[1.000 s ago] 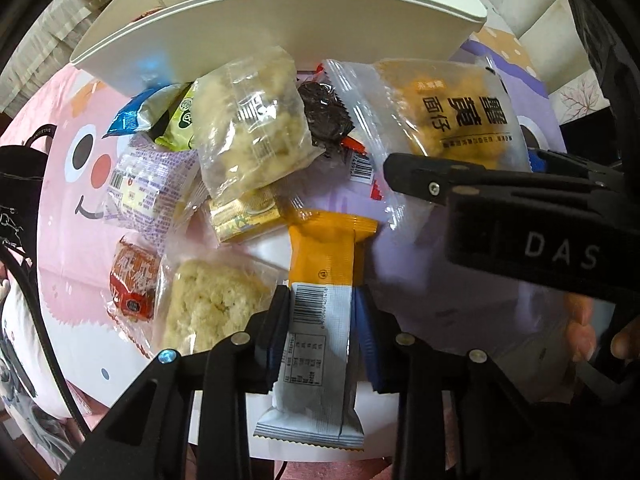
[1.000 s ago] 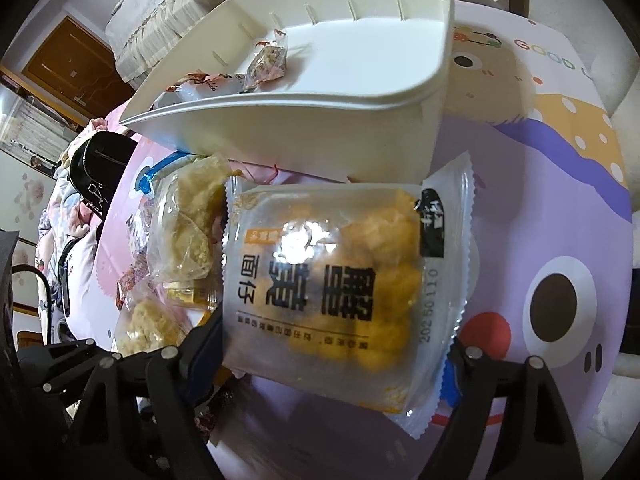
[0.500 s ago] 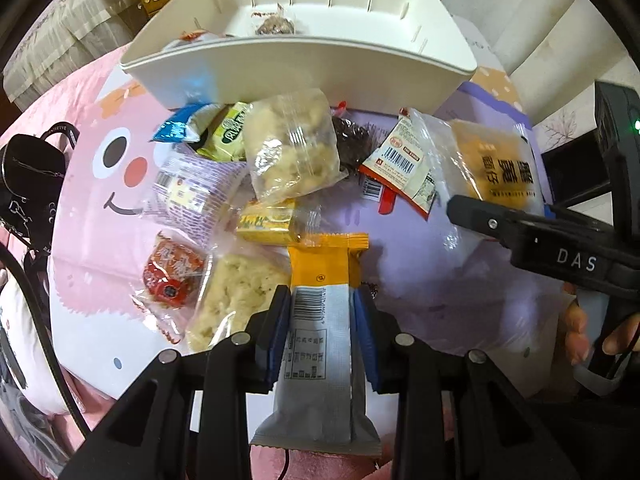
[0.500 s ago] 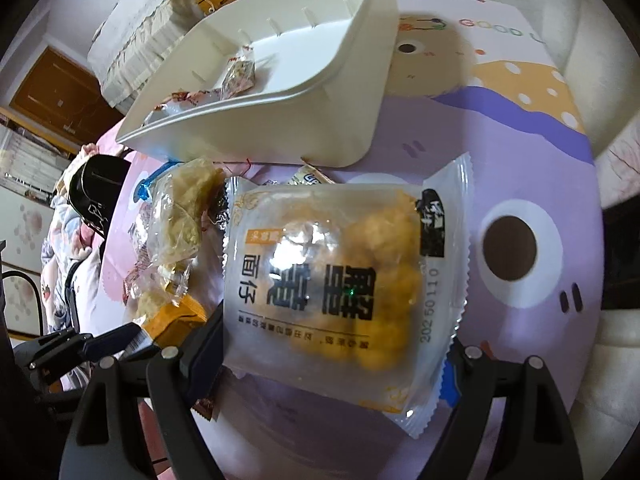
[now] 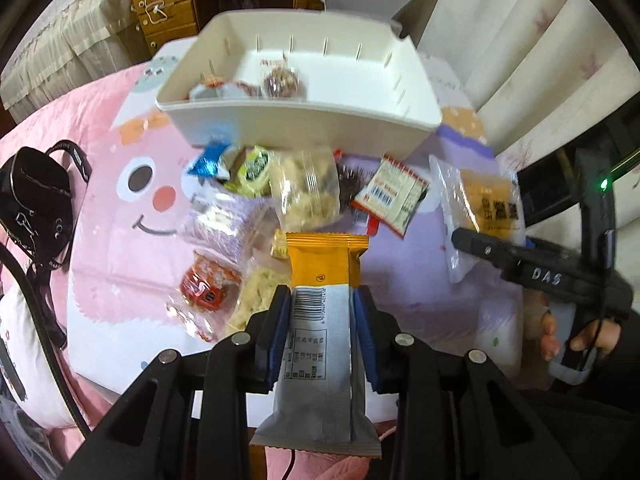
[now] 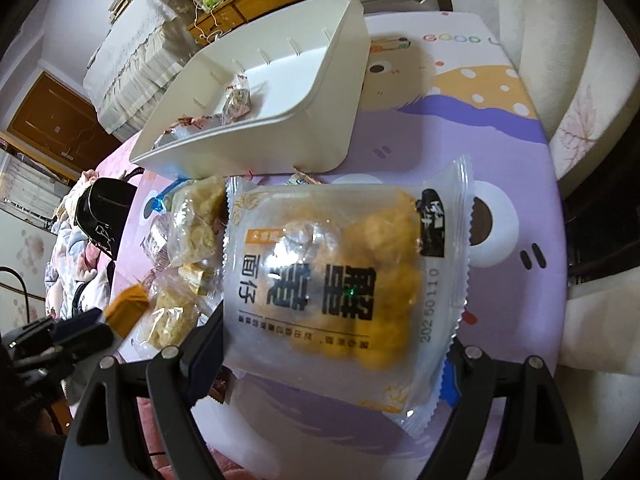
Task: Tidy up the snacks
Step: 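Lift the pastry box with the right gripper while the left gripper grasps the yellow-and-white bar, then drop the pastry box and the yellow bar into the white tray with both grippers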
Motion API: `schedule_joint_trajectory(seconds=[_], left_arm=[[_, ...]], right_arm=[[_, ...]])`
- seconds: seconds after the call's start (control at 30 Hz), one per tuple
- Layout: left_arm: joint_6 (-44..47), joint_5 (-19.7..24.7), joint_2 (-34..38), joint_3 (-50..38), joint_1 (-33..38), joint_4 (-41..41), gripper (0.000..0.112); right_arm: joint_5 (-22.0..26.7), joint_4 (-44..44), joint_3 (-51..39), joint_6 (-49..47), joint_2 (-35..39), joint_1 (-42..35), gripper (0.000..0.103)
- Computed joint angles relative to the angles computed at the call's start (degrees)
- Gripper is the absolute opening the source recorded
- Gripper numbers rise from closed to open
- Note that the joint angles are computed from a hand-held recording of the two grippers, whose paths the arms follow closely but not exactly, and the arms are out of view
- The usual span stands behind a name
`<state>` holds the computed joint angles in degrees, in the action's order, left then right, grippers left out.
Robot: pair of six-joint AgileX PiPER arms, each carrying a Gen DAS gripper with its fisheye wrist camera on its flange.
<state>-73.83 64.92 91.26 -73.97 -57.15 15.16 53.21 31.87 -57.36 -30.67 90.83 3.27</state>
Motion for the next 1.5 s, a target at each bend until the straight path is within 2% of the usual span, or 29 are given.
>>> schedule_joint_trajectory(seconds=[0.27, 0.63, 0.97, 1.1, 1.23, 1.5], left_arm=[[3.7, 2.5, -5.1, -1.9, 2.5, 2.8, 0.03], [19.8, 2.6, -8.0, -6.6, 14.3, 1.1, 0.03], [35.0, -1.6, -5.3, -11.2, 28.7, -3.8, 0.031], [40.2, -4.9, -2.8, -13.2, 34.3, -6.4, 0.031], [44.0, -8.1, 0.0, -14.7, 38.4, -9.1, 0.031], [52.0, -10.7, 6.6, -18.6, 44.3, -15.5, 0.031]], right_arm=[[1.5, -0.7, -1.0, 4.1, -5.0, 0.8, 0.085], [0.2, -5.3, -8.1, 17.3, -6.2, 7.8, 0.085], [-2.4, -12.0, -17.3, 28.9, -1.6, 14.2, 0.085], [-3.3, -14.3, -21.6, 32.4, 1.6, 16.1, 0.085], [-3.6, -15.8, -25.8, 34.7, 5.3, 17.5, 0.085], [-2.4, -18.8, -34.3, 39.4, 12.9, 19.7, 0.085]])
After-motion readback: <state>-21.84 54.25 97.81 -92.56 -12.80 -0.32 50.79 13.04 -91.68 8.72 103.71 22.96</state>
